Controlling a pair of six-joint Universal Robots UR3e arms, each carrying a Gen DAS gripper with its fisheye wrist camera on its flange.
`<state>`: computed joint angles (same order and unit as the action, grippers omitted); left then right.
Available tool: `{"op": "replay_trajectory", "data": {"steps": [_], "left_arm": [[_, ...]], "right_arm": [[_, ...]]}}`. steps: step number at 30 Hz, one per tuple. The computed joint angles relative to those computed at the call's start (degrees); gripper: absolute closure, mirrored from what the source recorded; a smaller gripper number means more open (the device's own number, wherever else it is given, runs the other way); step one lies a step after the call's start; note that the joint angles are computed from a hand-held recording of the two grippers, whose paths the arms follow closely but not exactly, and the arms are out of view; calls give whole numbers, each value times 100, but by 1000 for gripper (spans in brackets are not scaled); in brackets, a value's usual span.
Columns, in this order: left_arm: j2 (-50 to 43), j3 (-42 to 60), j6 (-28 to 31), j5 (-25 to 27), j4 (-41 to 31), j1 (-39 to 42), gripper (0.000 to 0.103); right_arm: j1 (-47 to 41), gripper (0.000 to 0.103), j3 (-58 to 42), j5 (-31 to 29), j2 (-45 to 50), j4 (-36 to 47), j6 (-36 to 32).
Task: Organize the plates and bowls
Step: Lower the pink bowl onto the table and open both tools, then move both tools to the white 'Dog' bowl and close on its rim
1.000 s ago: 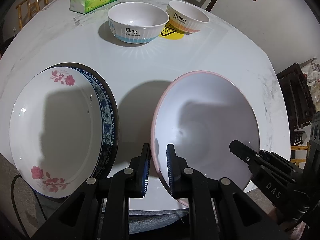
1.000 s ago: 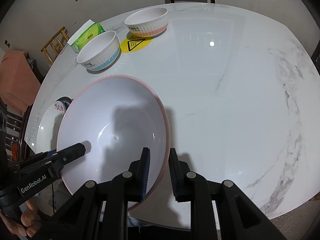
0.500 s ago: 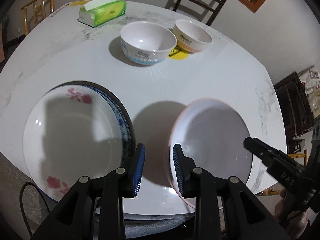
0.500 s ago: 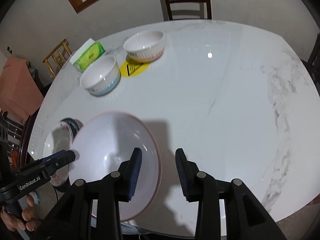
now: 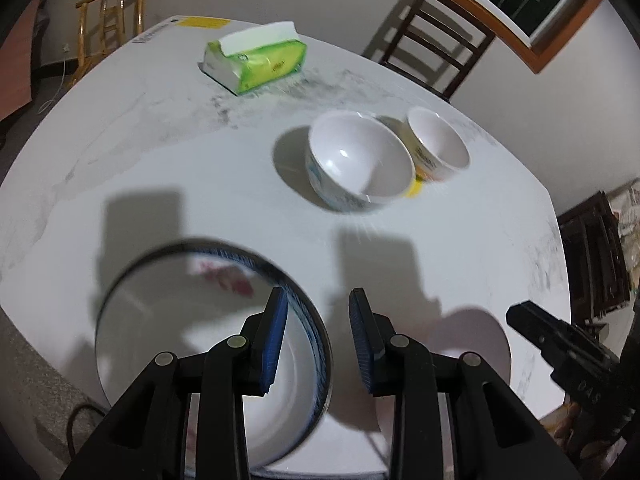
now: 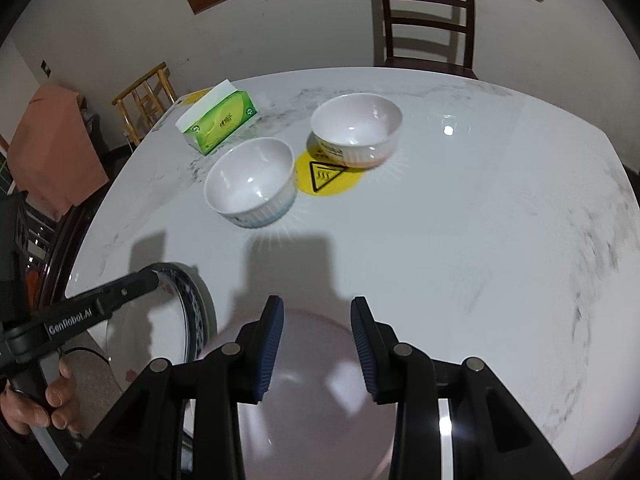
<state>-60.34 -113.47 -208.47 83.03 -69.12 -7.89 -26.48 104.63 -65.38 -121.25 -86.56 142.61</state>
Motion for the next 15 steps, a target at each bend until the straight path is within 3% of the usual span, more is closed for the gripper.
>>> {"op": "replay_trajectory", "data": {"steps": [6,15], "left_arm": [[-510,152,430,-180,246,676,75],[-1386,462,578,-681,729,1149,75]], "right_arm": [[1099,68,-437,-194,1195,-782,1095],[2160,67,-1254,-621,2800,-1816,2330]]}}
